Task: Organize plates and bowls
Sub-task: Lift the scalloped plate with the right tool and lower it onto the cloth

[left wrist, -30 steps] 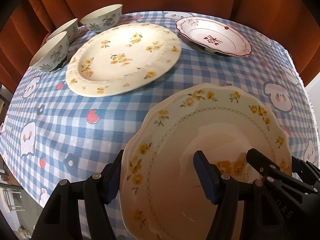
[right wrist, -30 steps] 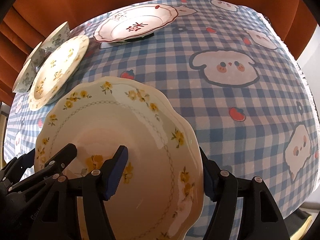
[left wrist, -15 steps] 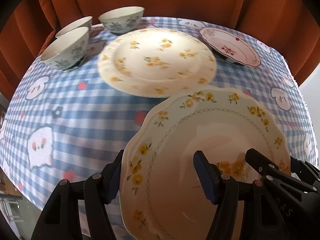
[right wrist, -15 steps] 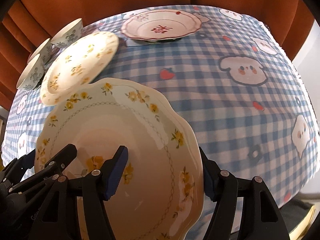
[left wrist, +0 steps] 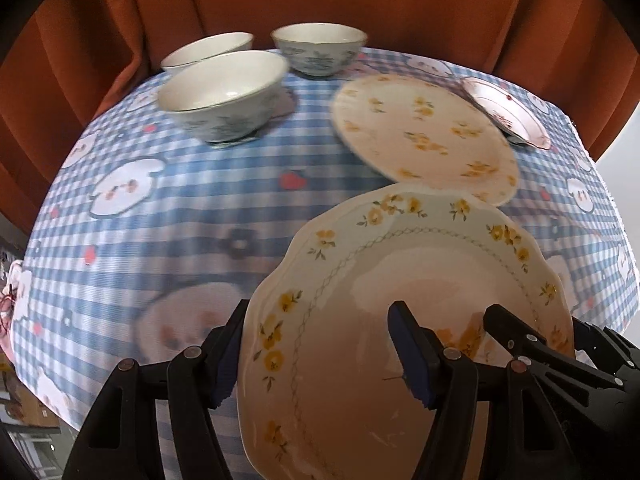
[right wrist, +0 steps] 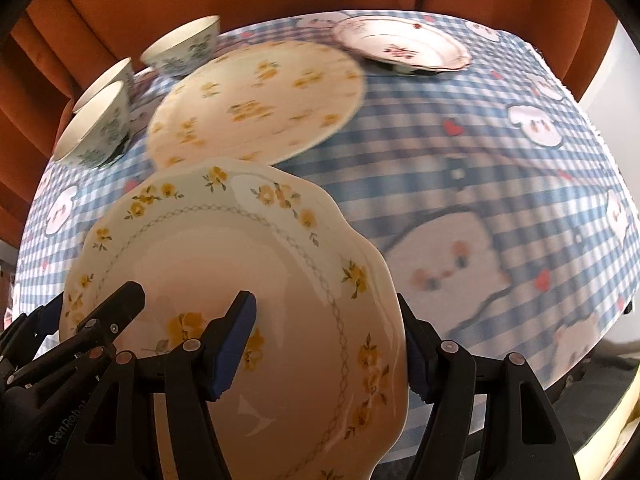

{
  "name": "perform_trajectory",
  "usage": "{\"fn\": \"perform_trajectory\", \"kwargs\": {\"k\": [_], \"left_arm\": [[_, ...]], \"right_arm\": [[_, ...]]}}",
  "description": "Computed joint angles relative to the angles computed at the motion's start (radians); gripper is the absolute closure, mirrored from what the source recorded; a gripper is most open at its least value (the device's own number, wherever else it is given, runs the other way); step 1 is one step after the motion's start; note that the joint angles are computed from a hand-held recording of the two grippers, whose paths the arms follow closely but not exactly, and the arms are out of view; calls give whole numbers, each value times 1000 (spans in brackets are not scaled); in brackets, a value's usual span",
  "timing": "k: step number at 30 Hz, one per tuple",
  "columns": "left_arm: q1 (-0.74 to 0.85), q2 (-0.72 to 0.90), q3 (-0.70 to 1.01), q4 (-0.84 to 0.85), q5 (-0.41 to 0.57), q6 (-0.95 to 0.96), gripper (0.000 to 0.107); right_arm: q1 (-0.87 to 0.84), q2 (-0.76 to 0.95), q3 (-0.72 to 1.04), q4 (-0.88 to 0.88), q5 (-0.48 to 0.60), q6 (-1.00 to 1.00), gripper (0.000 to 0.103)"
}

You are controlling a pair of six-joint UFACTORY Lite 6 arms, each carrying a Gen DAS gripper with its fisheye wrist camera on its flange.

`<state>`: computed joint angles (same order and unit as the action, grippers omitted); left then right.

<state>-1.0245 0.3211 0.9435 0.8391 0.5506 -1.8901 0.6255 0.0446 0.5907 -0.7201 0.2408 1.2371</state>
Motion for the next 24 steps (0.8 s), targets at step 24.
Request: {"fn": "perform_trajectory", "kwargs": {"k": [24], "left_arm": [[366,-237,-402,305,-278,-40,40]], "right_arm": [[302,449,472,26,156,259,32]]}}
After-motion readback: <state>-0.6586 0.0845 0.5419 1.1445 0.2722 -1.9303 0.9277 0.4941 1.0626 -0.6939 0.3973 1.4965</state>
